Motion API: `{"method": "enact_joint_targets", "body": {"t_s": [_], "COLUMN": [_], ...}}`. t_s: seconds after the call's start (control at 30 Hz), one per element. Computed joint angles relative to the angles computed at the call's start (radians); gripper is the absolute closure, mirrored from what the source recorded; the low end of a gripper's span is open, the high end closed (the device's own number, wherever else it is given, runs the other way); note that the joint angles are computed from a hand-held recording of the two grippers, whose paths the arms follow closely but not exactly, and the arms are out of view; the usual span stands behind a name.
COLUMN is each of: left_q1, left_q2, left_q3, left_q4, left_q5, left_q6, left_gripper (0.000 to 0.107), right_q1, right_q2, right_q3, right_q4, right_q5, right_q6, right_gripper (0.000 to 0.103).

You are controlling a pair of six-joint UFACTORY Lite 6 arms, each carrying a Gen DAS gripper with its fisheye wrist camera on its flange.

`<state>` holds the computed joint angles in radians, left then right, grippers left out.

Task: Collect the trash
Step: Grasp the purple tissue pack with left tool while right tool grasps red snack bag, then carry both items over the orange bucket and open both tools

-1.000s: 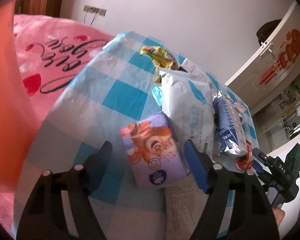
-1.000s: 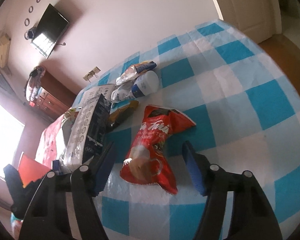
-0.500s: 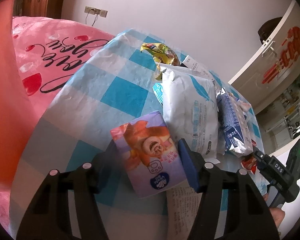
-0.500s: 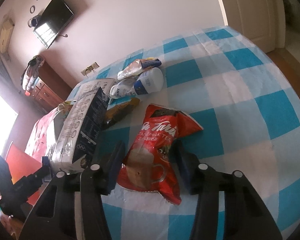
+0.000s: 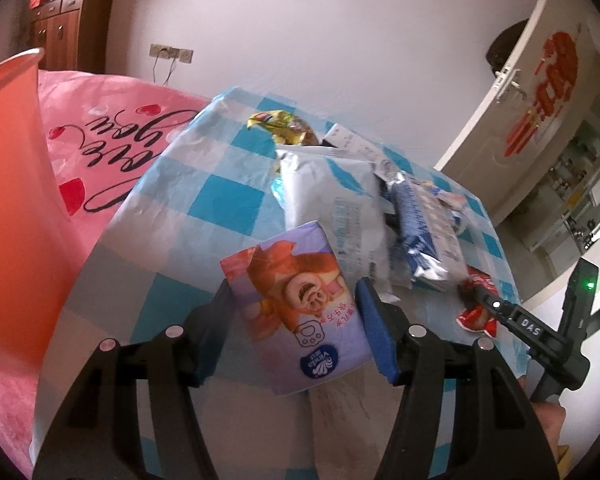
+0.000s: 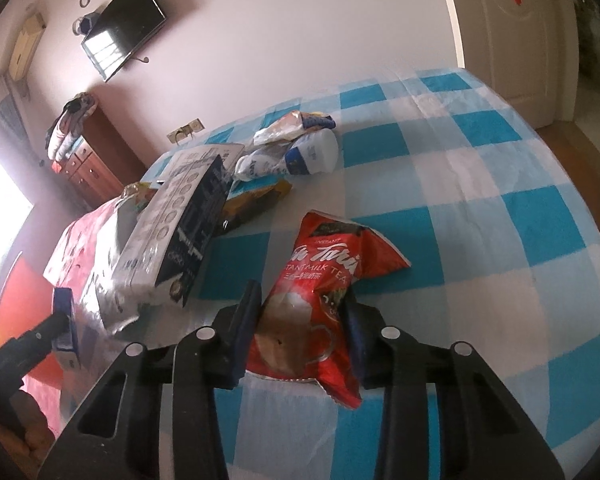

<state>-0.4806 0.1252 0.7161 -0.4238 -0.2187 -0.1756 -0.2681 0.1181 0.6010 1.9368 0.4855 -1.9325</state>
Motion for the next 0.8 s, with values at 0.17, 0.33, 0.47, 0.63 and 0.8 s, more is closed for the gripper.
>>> {"method": "enact_joint_targets", "body": {"t_s": [0.17,0.33,0.47,0.63,0.8], "left_q1": [-0.047,-0.1,-0.123,-0.142,-0.133], "left_q2": [-0.08,-0.16,-0.211,-0.284,-0.413], "left_q3": [-0.052,-0.092,-0.119,-0.15,-0.183], "left_q4": [-0.07,-0.205,-0.222,-0.298,-0.464], "left_q5": [-0.003,-0.01,-0.011,-0.008,0.013], "left_q6": [0.061,0.201,0.215,0.296,0.48], "left_gripper": [0.045,0.045,0.045,0.045,0.045], "right_q1": [-0.03,-0.059,-0.06,-0.032,0.072], "right_q2": [-0.072,-0.181,-0.29,-0.449,-0.609], "right_q3": [-0.072,-0.146,-0.202,-0.246,-0.215], "right_q4": [-0.029,-0.079,-0.143,-0.277,-0.483], "right_q5": [0.008,0.009,-0.002,-0.017,-0.021], "right_q6": [0.013,0.044,0.103,0.264,0.56], "right_gripper": [0.067,0.072,0.073,0.074,0.074]}}
